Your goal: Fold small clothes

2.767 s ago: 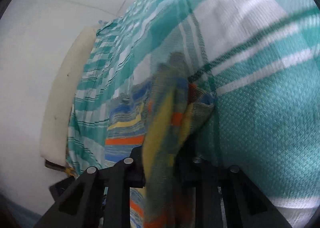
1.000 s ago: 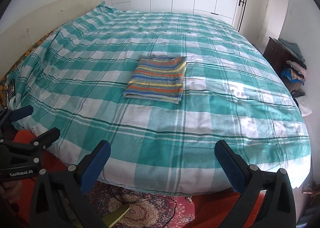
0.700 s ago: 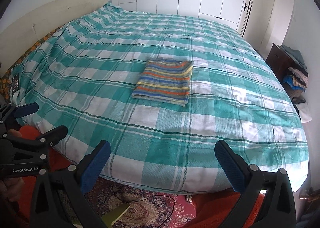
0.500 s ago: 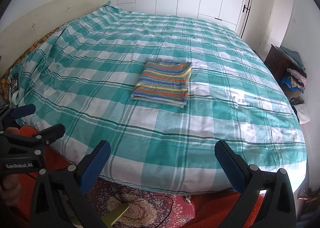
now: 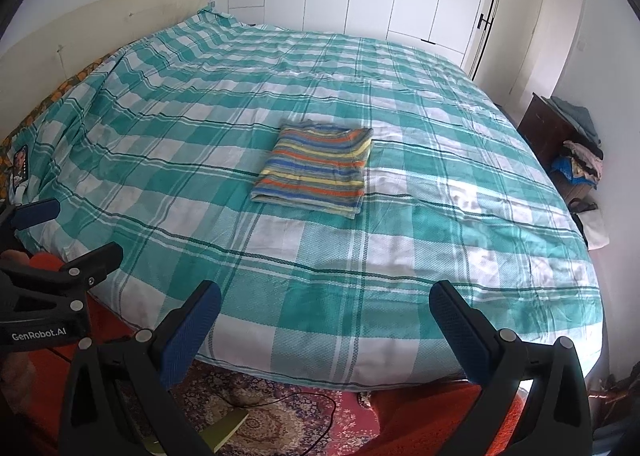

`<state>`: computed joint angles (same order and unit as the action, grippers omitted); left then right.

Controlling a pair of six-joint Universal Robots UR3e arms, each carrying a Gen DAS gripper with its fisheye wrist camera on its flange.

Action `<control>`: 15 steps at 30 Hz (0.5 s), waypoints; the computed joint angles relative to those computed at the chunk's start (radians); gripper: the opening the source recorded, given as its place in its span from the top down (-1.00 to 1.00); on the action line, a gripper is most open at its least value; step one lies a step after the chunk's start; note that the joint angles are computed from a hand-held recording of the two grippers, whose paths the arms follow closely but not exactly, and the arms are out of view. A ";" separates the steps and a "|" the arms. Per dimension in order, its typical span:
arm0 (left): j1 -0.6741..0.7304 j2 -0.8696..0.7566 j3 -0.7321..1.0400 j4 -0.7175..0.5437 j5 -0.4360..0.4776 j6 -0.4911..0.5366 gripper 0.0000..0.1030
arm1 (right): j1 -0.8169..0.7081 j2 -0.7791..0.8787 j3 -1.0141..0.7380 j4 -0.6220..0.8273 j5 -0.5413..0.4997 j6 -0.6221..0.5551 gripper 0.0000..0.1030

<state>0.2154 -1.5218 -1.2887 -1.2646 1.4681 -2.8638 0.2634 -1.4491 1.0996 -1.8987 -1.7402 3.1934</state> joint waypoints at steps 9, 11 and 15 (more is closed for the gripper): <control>-0.006 -0.016 0.020 -0.012 -0.006 -0.007 -0.98 | 0.002 0.004 -0.012 0.012 -0.022 0.000 -0.99; -0.011 -0.019 0.023 -0.011 -0.004 -0.006 -0.98 | 0.002 0.003 -0.013 0.013 -0.024 0.000 -0.99; -0.020 -0.021 0.023 -0.010 0.002 -0.011 -0.98 | -0.002 0.001 -0.009 0.012 -0.023 0.000 -0.99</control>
